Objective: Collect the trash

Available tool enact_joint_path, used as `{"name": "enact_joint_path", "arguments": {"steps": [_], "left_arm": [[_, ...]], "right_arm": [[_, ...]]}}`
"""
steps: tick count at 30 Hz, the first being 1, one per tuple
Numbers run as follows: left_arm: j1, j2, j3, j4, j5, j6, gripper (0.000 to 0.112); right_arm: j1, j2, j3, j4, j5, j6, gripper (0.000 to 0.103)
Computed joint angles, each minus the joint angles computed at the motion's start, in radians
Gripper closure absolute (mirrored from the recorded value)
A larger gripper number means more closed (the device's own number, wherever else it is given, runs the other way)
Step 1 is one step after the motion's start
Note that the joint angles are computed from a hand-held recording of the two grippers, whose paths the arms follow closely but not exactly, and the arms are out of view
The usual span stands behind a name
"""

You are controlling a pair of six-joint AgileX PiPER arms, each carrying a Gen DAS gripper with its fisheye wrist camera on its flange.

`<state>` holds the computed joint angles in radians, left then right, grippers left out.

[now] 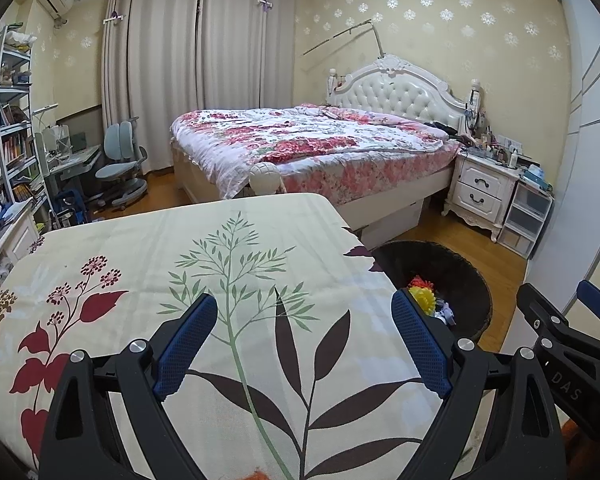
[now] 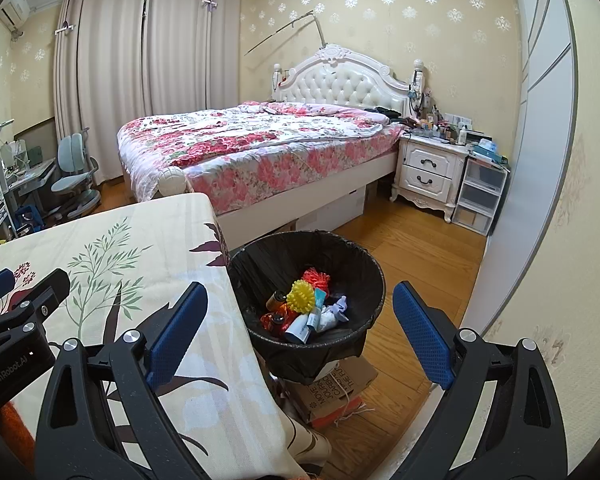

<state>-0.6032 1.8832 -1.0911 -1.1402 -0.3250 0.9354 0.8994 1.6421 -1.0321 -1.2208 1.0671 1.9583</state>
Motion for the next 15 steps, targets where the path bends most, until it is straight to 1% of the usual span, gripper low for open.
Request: {"name": "enact_joint_path", "arguments": {"steps": [7,13,15], "left_arm": [[-0.01,-0.002,0.004,0.02,-0.016,-0.014,0.024],[-0.006,0.004,0.002,0.04,-0.009,-0.034,0.024],[-0.004,0.002,0.01,0.078,-0.014,-0.07,0.024]], "right_arm": [[-0.001,-0.001,0.001,0.001,-0.002,-0.003,0.012],[-0.002,-0.001,0.004,-0.001,-0.003,0.001,0.012],[-0.002,0.0,0.004,0.0,-0.003,0.001,0.012]]}}
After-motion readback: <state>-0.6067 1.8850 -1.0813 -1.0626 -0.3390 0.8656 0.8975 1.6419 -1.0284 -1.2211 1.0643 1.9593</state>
